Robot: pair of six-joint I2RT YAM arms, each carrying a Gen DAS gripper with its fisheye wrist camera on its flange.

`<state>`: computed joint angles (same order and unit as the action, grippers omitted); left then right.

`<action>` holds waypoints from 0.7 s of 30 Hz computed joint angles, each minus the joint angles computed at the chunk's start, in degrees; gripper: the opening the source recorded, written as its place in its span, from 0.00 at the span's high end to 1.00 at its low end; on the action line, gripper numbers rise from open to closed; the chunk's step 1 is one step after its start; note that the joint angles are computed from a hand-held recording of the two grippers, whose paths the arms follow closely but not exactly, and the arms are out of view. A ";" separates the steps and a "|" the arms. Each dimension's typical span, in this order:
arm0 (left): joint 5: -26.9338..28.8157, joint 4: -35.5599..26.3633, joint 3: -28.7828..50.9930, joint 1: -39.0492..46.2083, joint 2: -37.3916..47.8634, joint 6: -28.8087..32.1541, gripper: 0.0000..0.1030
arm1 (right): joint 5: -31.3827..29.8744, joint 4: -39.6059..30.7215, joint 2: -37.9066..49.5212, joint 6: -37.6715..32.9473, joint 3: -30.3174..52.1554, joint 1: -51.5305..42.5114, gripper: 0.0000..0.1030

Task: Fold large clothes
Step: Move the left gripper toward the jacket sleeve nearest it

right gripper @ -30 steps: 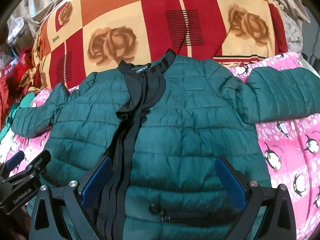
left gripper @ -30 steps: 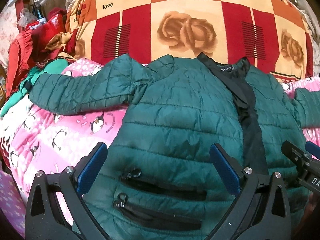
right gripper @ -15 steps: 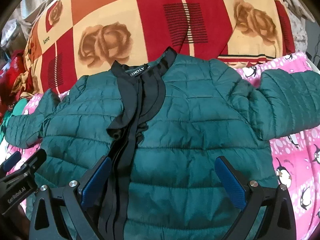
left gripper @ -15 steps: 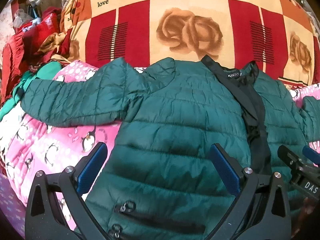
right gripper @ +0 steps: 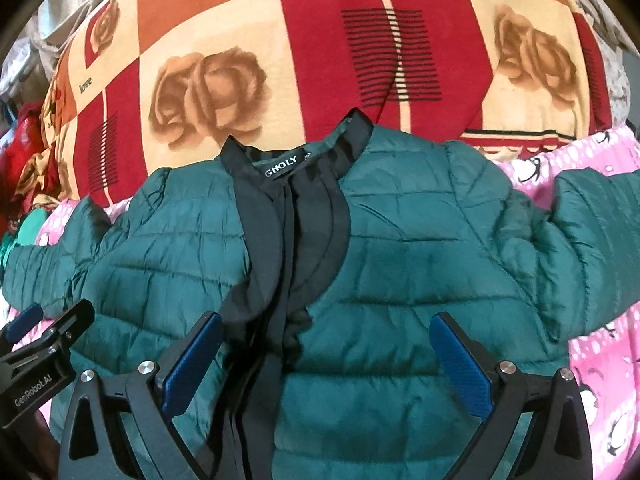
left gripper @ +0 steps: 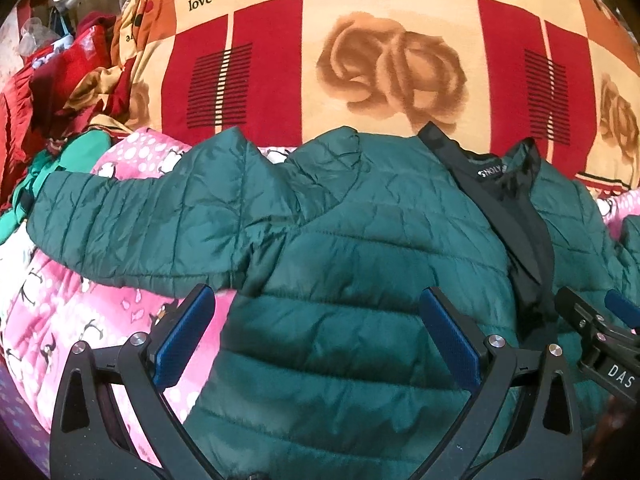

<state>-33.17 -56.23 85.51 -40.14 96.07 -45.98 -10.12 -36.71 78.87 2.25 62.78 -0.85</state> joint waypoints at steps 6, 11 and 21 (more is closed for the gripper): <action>1.65 2.34 -1.18 2.38 0.70 1.23 0.01 | 1.22 1.78 2.85 0.59 0.03 2.06 0.00; 2.43 3.38 -2.10 3.63 0.78 1.93 0.01 | 1.56 2.83 3.89 0.77 0.02 2.64 0.00; 4.34 4.92 -7.23 7.24 -6.49 3.67 0.01 | 2.35 2.97 3.46 0.78 -0.11 3.35 0.00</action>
<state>-28.83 -51.31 78.28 -32.89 89.58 -42.31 -7.76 -33.74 82.33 3.03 62.68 2.49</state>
